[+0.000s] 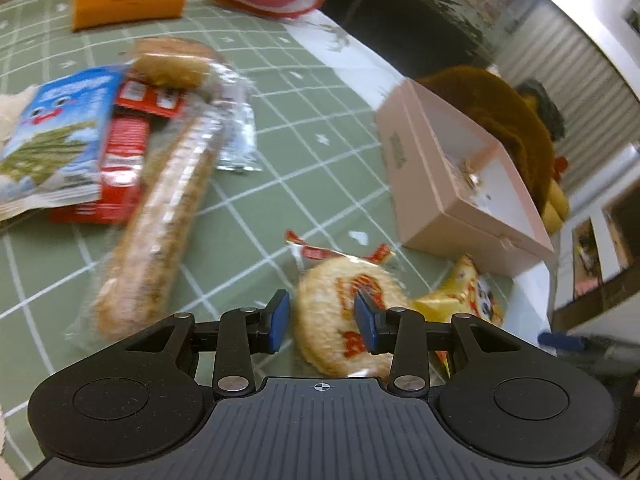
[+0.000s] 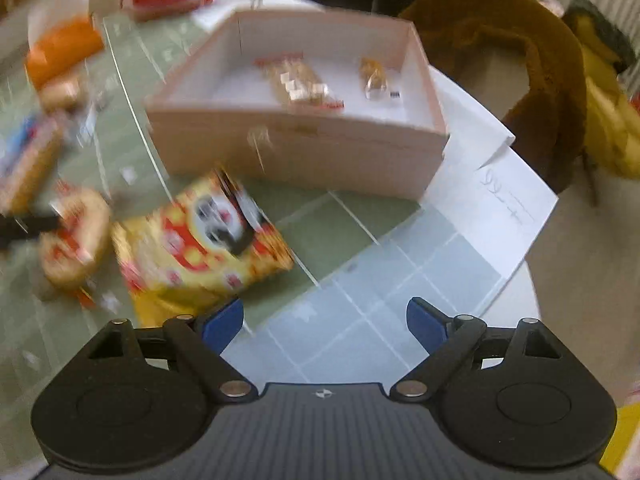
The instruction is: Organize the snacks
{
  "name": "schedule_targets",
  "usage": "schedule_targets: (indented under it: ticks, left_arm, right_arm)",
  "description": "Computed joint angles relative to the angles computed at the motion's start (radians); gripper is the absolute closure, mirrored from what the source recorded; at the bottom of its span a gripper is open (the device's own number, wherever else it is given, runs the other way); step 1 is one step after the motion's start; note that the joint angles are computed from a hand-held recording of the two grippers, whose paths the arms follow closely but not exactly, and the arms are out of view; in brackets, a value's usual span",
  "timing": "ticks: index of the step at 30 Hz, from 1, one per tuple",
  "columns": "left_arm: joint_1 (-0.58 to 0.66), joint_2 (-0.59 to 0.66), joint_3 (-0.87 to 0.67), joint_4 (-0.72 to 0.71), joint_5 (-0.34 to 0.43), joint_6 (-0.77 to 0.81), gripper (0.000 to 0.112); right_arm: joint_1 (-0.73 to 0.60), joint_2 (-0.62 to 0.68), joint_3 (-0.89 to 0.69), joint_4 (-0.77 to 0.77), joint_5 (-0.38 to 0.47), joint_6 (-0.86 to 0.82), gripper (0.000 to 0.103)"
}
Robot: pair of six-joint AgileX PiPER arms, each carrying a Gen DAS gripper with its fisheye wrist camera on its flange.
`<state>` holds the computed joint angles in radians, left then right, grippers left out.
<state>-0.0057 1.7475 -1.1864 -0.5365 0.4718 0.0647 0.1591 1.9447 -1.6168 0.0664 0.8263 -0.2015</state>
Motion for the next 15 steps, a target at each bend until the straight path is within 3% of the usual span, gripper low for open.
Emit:
schedule_targets:
  ticks: [4,8,12,15]
  left_arm:
    - [-0.041,0.023,-0.044,0.062,0.027,0.016,0.07]
    - [-0.083,0.02,-0.062,0.157,0.046,-0.025,0.069]
    - [-0.083,-0.011,-0.034,0.182,0.055,-0.054,0.069]
    - [-0.049,-0.023,-0.013,0.117,0.064,-0.033,0.07]
  right_arm:
    - [-0.028,0.026,-0.097,0.194,0.09,-0.056,0.014]
    - [0.032,0.163,-0.315,0.188,0.193,0.132,0.014]
    - [0.103,0.218,-0.364,0.018,0.178,0.223,0.014]
    - [0.095,0.122,-0.173,0.005,0.056,0.108,0.013]
